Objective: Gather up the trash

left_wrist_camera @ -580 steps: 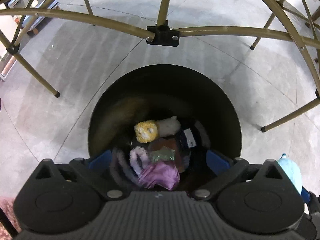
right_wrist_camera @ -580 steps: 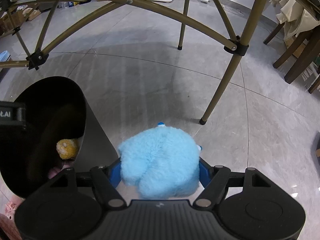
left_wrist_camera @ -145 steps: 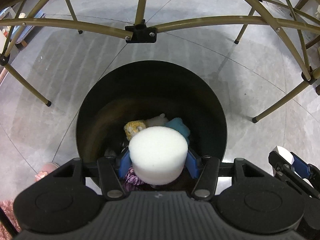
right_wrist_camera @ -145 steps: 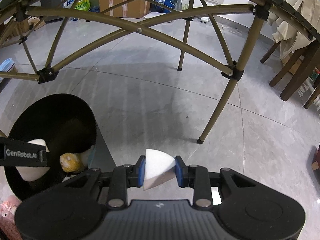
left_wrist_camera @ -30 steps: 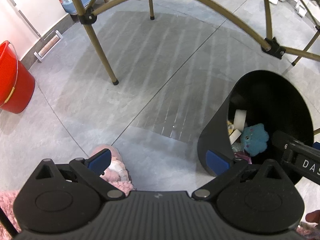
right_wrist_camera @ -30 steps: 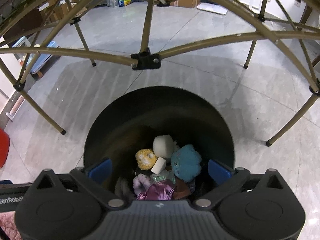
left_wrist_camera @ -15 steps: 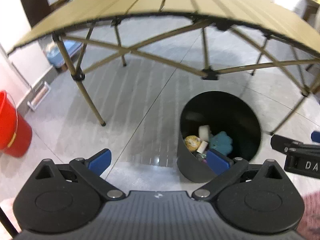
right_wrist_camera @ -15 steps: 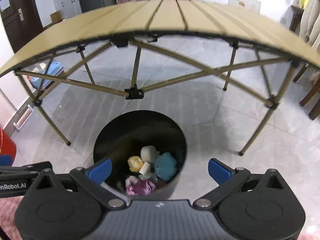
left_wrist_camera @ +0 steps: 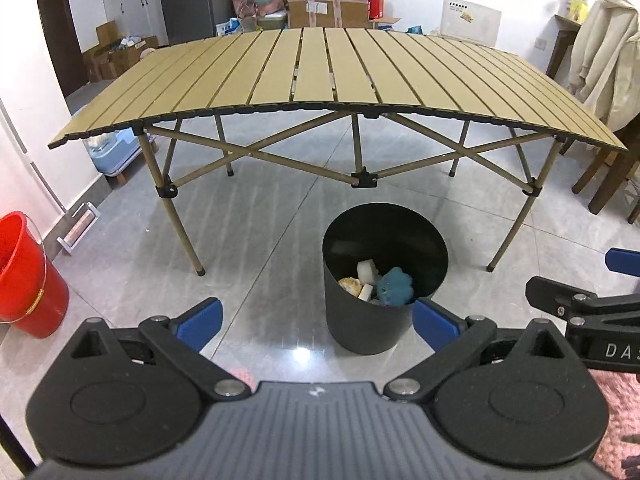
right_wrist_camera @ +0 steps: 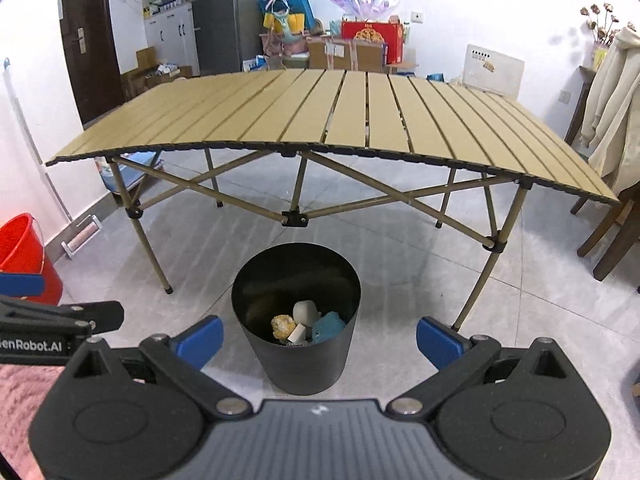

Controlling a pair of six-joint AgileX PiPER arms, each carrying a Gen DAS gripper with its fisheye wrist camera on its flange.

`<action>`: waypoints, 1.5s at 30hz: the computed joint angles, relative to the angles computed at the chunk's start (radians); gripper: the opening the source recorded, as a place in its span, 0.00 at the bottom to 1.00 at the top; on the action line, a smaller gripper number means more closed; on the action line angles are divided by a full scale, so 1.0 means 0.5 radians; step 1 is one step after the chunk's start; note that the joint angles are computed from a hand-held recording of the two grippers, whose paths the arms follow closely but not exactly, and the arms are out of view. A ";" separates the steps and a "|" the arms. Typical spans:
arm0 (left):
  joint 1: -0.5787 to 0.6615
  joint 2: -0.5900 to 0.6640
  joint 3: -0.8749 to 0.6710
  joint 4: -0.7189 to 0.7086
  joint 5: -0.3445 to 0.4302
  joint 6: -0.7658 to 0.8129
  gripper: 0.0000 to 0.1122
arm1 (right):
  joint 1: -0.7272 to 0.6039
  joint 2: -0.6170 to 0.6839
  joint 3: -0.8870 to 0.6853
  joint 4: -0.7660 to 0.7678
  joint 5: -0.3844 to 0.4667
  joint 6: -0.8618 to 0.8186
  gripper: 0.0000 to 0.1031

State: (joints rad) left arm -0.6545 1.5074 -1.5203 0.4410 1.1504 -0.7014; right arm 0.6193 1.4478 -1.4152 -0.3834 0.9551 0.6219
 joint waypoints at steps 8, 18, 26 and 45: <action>-0.103 -0.133 0.074 0.079 0.047 -0.080 0.92 | 0.127 -0.129 0.040 -0.122 0.082 0.126 1.00; -0.106 -0.154 0.082 0.082 0.049 -0.081 0.92 | 0.165 -0.140 0.029 -0.171 0.097 0.162 1.00; -0.101 -0.151 0.084 0.079 0.043 -0.077 0.92 | 0.181 -0.147 0.029 -0.187 0.108 0.179 1.00; -0.130 -0.171 0.113 0.105 0.018 -0.113 0.92 | 0.198 -0.154 0.030 -0.207 0.119 0.193 1.00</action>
State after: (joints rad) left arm -0.7196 1.4221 -1.4636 0.4934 1.1595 -0.7581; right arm 0.7184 1.3709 -1.4001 -0.4871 1.0145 0.7186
